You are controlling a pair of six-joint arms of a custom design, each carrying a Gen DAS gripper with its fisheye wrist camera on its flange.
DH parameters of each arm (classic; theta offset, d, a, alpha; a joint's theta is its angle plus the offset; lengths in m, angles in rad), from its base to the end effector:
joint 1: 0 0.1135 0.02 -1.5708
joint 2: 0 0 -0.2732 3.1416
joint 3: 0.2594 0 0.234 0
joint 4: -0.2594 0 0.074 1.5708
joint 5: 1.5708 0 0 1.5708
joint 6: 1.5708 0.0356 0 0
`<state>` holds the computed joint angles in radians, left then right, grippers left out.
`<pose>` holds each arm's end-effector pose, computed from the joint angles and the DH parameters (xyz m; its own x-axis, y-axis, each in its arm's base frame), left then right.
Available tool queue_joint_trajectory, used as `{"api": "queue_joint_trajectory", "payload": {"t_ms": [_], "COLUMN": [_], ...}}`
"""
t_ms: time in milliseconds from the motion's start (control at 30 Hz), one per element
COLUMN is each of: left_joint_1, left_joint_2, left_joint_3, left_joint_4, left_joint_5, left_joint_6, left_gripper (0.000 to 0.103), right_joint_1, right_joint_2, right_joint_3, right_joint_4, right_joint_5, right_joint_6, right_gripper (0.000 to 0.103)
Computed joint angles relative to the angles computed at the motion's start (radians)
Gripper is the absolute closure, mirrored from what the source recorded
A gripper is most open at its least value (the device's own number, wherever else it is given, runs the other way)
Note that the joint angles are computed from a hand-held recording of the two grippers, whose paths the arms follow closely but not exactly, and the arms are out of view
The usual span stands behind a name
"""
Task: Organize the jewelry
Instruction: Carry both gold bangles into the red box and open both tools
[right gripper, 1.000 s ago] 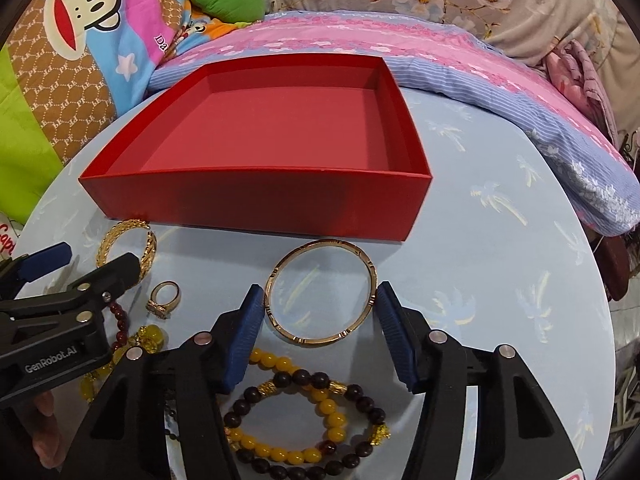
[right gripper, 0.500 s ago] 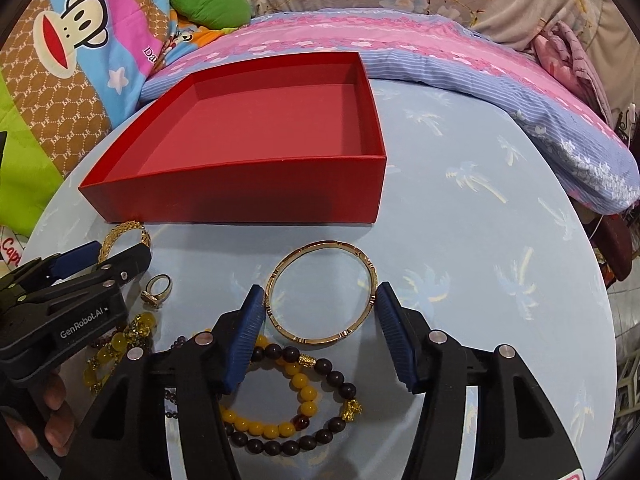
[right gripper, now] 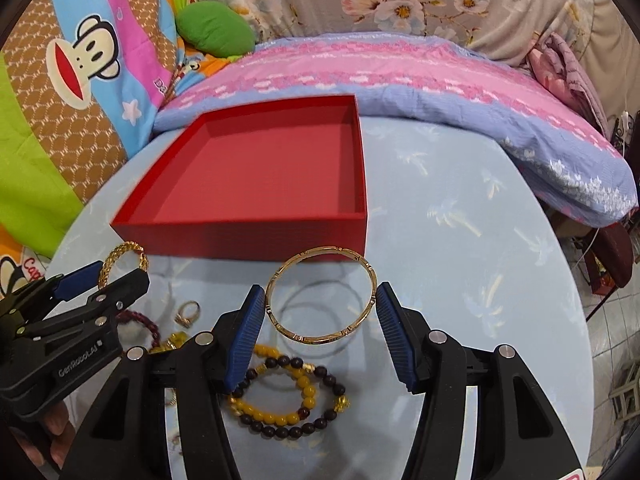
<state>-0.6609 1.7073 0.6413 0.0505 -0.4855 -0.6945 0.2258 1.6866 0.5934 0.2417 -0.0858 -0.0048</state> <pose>0.2271 -0.1555 0.1256 -0.7386 -0.1427 -0.6589 -0.1614 0.9863 -0.0327 0.2731 0.0659 0.1292 -0.7318 -0.1730 -0.6592 -0.2816 0.9576 0.0613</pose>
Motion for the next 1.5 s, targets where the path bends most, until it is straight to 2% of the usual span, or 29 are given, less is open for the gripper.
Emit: {"api": "queue_joint_trajectory", "payload": {"t_ms": [167,333,567,767,933,1100,1300,1333,1500], "left_joint_1": [0.036,0.140,0.273,0.342,0.369,0.398,0.419,0.421,0.426], "left_joint_2": [-0.063,-0.024,0.153,0.327,0.436,0.516,0.568,0.571,0.556], "left_joint_3": [0.044,0.162,0.395,0.609,0.740,0.835,0.901,0.904,0.884], "left_joint_4": [-0.057,-0.077,-0.076,-0.126,-0.179,-0.229,-0.269,-0.271,-0.253], "left_joint_5": [0.007,0.037,0.131,0.169,0.193,0.222,0.261,0.266,0.248], "left_joint_6": [0.060,0.184,0.332,0.384,0.390,0.386,0.374,0.370,0.349], "left_gripper": [0.048,0.048,0.048,0.048,0.048,0.048,0.047,0.048,0.033], "right_joint_1": [-0.015,0.008,0.053,0.064,0.084,0.098,0.097,0.096,0.095], "right_joint_2": [-0.002,0.094,0.370,0.636,0.796,0.891,0.958,0.959,0.903], "right_joint_3": [0.126,0.356,0.779,1.192,1.445,1.600,1.707,1.708,1.608], "right_joint_4": [-0.102,-0.223,-0.418,-0.651,-0.795,-0.873,-0.928,-0.925,-0.850], "right_joint_5": [-0.061,-0.078,-0.069,-0.077,-0.044,-0.008,0.015,0.016,0.028], "right_joint_6": [-0.014,-0.011,0.013,0.029,0.013,-0.008,-0.009,-0.006,0.001], "right_gripper": [0.048,0.048,0.048,0.048,0.048,0.048,0.047,0.047,0.042]}}
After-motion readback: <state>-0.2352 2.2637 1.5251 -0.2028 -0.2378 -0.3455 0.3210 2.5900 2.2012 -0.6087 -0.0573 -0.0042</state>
